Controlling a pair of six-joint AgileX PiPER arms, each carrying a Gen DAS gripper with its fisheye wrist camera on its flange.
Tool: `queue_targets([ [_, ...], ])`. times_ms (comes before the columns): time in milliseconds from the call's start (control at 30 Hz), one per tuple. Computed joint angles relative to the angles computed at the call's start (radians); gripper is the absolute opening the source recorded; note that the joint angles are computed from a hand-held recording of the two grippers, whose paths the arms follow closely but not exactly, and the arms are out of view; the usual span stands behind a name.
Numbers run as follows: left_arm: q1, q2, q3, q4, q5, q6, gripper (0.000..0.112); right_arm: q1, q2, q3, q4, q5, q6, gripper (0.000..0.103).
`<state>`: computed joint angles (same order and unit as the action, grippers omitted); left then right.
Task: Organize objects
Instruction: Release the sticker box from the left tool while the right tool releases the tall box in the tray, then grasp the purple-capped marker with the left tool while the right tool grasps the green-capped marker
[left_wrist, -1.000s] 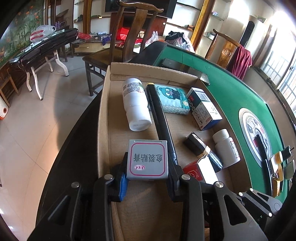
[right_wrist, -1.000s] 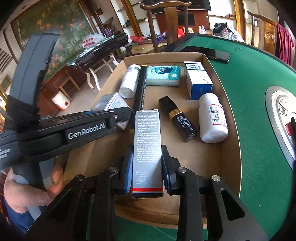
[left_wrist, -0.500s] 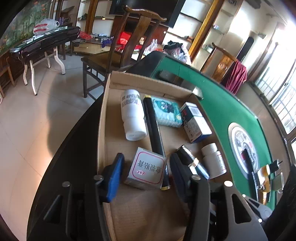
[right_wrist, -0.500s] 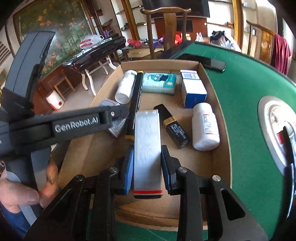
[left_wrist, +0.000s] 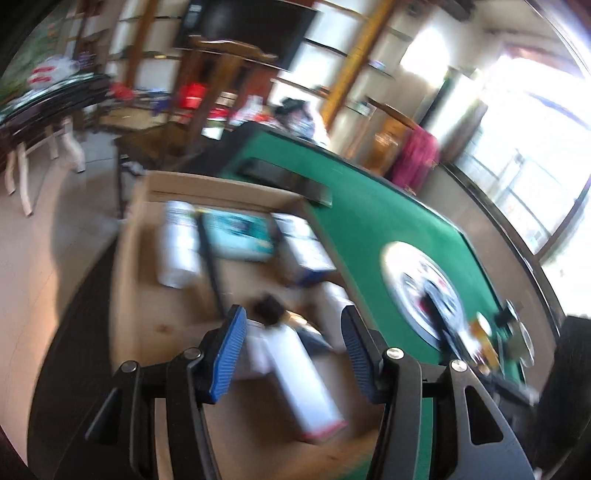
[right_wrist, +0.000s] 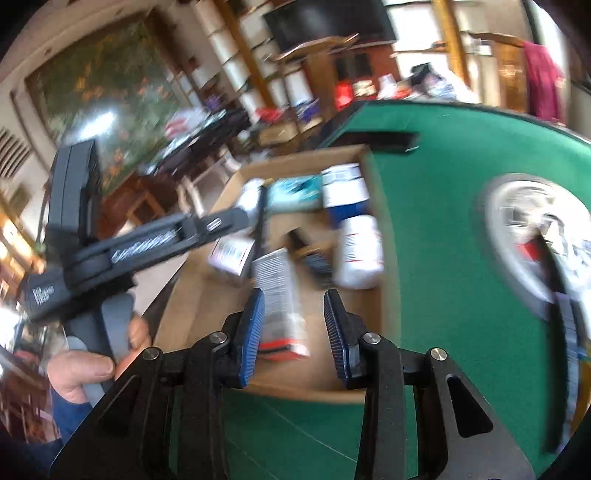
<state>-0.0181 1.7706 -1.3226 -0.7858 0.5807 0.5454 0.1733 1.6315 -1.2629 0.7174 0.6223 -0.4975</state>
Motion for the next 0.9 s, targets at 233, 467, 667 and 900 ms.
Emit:
queue_targets([
  [233,-0.261,0.063,-0.156,0.162,0.151,-0.219,0.06,-0.422,-0.181,0.159,0.186,0.066,-0.269,0.033],
  [467,-0.476,0.361,-0.532,0.292,0.367,-0.5,0.059,-0.764,-0.128,0.166,0.218,0.037,-0.337,0.034],
  [667,-0.554,0.494,-0.741,0.46,0.446,-0.687,0.057,-0.88,-0.078,0.103,0.267,0.146,-0.297,0.034],
  [900,-0.6,0.509,-0.755,0.604,0.408,-0.692,0.031,-0.926,-0.09,0.108,0.314,0.162,-0.344,0.034],
])
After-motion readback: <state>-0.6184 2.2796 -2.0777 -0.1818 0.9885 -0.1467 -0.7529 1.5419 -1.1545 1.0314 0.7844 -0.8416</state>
